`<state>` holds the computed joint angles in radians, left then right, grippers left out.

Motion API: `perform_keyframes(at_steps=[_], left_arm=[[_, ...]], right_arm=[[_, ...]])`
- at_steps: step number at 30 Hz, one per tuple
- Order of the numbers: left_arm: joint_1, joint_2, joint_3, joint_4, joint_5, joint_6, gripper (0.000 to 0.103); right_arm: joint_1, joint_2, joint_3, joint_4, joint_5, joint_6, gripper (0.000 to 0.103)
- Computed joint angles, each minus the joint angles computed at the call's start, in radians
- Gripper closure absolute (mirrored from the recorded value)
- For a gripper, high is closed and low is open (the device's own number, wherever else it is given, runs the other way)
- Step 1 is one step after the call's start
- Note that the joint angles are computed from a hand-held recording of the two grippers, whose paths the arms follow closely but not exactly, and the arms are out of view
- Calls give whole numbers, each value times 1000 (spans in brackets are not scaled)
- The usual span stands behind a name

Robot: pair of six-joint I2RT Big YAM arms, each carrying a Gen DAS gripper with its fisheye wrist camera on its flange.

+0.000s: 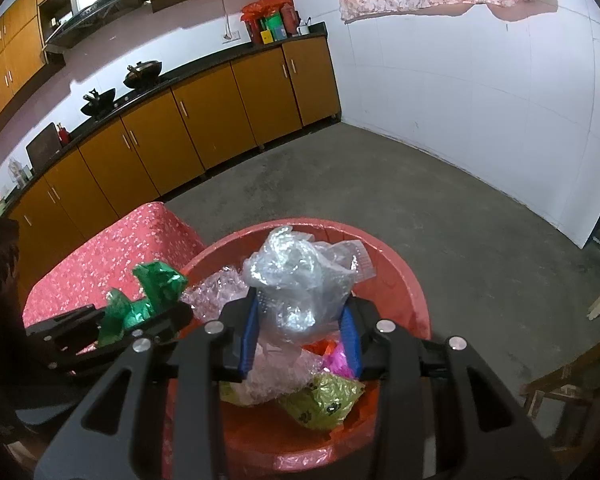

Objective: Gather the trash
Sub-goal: 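Carry the green bag and small clear bag with both tools over the basket, then open both tools to drop the green and clear bags into the basket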

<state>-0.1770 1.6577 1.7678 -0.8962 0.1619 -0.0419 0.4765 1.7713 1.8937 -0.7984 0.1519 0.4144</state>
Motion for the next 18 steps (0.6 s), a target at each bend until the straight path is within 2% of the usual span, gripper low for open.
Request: perform_keyframes(at_steps=[6,11,14,18], left_arm=[[8,5,-4,-3,15,-4,63],[17,3,-11,-1,29,-11,52],[20,-2,-16,0,27,-17,51],[39,-20,-38,13,16,-32,46]], right_arm=[[-6,-18,-33,44,-27,16,59],[-17,-27,-51,66,-52,36,53],[-19,-32,-58,75,-51,36,47],[-19,-51,-77,96,-45,33,34]])
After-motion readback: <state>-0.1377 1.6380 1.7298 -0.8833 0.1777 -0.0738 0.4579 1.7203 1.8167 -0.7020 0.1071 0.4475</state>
